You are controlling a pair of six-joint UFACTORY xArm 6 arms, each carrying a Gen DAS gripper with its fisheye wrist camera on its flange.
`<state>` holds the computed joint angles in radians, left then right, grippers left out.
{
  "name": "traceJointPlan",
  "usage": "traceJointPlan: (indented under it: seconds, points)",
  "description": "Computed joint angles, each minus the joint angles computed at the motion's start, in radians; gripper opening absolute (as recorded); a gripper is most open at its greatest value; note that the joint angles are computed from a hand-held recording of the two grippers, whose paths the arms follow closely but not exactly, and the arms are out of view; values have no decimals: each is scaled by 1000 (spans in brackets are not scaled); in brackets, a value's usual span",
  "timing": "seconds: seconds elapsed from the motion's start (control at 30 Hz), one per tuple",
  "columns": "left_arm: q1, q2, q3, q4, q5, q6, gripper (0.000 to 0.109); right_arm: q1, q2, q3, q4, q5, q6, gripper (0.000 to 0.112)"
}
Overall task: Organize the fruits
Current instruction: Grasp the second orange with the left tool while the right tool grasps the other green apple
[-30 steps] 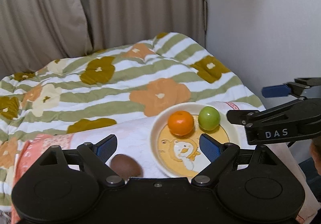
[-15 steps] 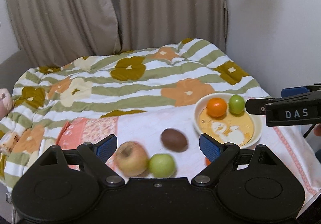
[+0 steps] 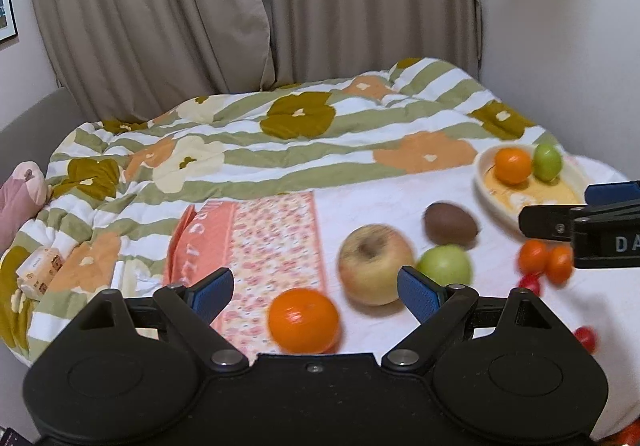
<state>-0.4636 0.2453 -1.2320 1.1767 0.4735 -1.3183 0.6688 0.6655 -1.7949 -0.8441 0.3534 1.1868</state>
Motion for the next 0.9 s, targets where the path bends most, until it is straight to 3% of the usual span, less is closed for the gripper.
traceJointPlan:
  seconds: [0.17, 0.4, 0.67, 0.73, 0.9]
  points:
    - [47, 32, 22, 102, -52, -66, 92, 15, 92, -77, -145, -28, 144, 103]
    - [70, 106, 5, 211, -87, -149, 91, 33, 213, -194, -184, -19, 170, 103]
    - [77, 169, -38, 246, -105, -122, 81, 45, 319, -319, -54, 30, 25, 103]
    - [85, 184, -49, 241, -116, -103, 68, 48, 343, -353, -22, 48, -17, 103]
    - [95, 190, -53, 250, -140, -104, 68, 50, 396, -424, 22, 71, -66, 101]
